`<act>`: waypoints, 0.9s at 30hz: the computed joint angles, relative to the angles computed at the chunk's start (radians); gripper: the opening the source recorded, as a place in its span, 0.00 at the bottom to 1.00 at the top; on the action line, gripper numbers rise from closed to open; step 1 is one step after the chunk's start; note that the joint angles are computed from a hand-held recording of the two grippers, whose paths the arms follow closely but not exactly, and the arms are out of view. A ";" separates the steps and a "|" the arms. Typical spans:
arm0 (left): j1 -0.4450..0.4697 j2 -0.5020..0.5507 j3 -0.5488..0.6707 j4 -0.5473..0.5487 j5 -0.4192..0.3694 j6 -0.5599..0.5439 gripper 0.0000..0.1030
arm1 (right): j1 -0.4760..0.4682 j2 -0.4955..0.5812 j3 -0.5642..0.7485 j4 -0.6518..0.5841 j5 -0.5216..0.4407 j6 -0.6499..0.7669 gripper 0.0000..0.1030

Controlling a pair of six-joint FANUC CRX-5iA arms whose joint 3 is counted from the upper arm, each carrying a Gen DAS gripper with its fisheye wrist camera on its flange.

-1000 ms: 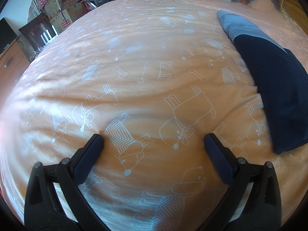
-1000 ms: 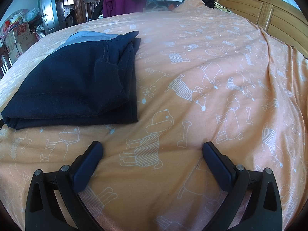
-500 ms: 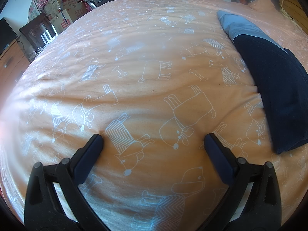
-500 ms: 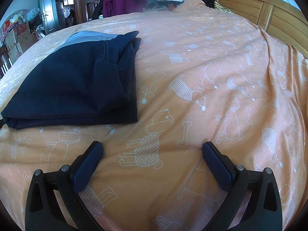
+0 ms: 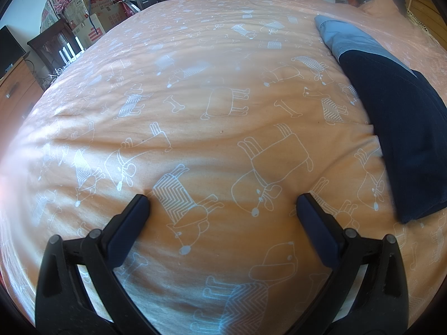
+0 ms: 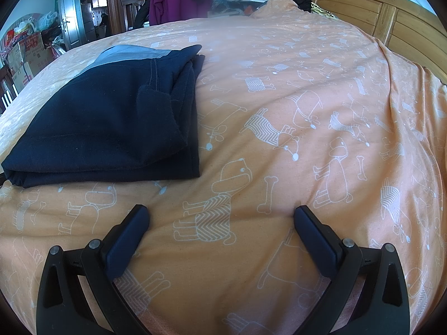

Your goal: Fold small clothes

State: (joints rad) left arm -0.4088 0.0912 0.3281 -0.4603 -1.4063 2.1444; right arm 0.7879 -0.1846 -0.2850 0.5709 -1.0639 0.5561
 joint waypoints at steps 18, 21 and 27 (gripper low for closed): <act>0.002 0.000 -0.001 0.008 0.002 0.002 1.00 | 0.000 0.000 0.000 0.000 0.000 0.000 1.00; 0.001 0.000 -0.001 0.009 0.003 0.004 1.00 | 0.000 0.000 0.000 0.000 0.000 -0.001 1.00; 0.002 -0.001 -0.003 0.007 0.004 0.003 1.00 | 0.001 -0.001 0.000 0.000 -0.002 0.000 1.00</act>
State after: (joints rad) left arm -0.4067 0.0900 0.3249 -0.4537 -1.4021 2.1470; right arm 0.7890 -0.1859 -0.2855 0.5711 -1.0659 0.5563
